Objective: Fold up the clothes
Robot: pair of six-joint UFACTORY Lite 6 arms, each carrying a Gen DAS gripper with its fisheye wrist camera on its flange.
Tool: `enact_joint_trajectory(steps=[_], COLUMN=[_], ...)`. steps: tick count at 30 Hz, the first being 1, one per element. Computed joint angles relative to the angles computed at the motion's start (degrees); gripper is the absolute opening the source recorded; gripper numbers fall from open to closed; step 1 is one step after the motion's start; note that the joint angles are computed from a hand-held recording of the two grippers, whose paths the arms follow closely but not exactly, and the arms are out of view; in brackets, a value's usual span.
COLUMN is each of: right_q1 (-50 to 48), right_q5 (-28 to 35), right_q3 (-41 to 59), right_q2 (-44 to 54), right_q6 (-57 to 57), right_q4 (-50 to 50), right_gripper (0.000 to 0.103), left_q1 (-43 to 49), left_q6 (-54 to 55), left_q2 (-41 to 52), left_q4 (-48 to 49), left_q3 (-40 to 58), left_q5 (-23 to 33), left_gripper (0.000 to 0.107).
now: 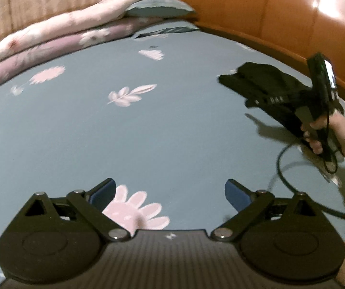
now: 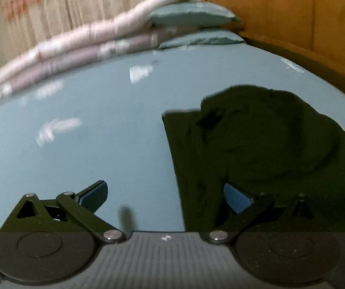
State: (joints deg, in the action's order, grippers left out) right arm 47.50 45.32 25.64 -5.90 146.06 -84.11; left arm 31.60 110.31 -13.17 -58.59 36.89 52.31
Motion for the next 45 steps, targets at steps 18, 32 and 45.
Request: enact_joint_trajectory(steps=[18,32,45], right_q1=[45.06,51.8,53.08], right_q5=[32.44,42.74,53.63], right_q3=[19.67,38.02,51.76], right_q2=[-0.04,11.58,17.51], right_q6=[5.62,16.31,16.38], right_q4=[52.42,65.45,68.21], right_gripper=[0.103,0.103,0.103], left_q1=[-6.25,-24.07,-39.87], left_q6=[-5.88,-19.49,-41.13], left_q2=[0.13,-6.14,-11.64], left_q4=[-0.36,5.45,15.54], left_q3=[4.66,3.5,6.65], left_q5=[6.4,5.93,4.04], left_gripper=[0.098,0.099,0.101])
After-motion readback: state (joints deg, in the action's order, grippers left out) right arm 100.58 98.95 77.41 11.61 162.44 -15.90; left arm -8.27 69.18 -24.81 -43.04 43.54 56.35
